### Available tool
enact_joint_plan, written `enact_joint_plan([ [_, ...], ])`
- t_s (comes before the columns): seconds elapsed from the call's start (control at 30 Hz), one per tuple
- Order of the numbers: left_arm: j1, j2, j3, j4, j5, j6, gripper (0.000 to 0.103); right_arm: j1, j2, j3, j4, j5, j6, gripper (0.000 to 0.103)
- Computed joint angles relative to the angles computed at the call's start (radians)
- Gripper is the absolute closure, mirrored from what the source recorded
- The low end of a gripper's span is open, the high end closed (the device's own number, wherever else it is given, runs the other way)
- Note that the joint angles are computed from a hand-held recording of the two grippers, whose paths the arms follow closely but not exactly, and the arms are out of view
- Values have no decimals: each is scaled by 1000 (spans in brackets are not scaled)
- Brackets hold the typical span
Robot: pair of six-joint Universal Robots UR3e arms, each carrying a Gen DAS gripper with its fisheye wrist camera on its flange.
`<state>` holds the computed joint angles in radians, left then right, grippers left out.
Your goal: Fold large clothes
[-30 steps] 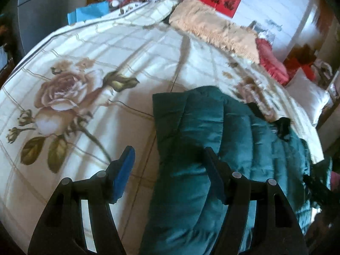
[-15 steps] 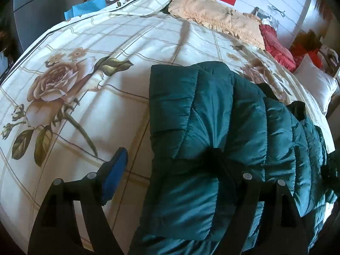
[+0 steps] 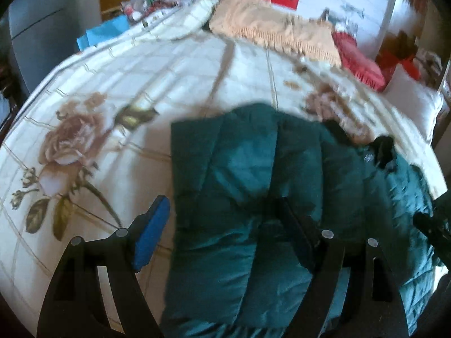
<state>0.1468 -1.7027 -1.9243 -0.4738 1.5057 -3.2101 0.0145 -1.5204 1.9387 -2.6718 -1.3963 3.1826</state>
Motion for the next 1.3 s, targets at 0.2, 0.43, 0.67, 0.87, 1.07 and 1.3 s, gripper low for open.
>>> enact_joint_plan([
  [0.2,-8,-50,-12,48,-5,-35,19,-40,117,30,-132,-33,-16,64],
  [0.43,-14,-23,-24,38,6,-11,19,-129,-84,116,-4,60,-44,64],
  [0.67,-30,4,-76,82,31,-16,20,-167,-215,254,30,72,-112,64],
  [0.87,-54,108,-108,27,50,-5,20,-133,-201,277,-27,29,-105,64],
  [1.07,-100,242,-197,65,44,-8,20,-163,-365,323,61,71,-119,63],
  [1.3,-176,206,-199,89,107,-22,20,-135,-294,343,-1,25,-90,63],
])
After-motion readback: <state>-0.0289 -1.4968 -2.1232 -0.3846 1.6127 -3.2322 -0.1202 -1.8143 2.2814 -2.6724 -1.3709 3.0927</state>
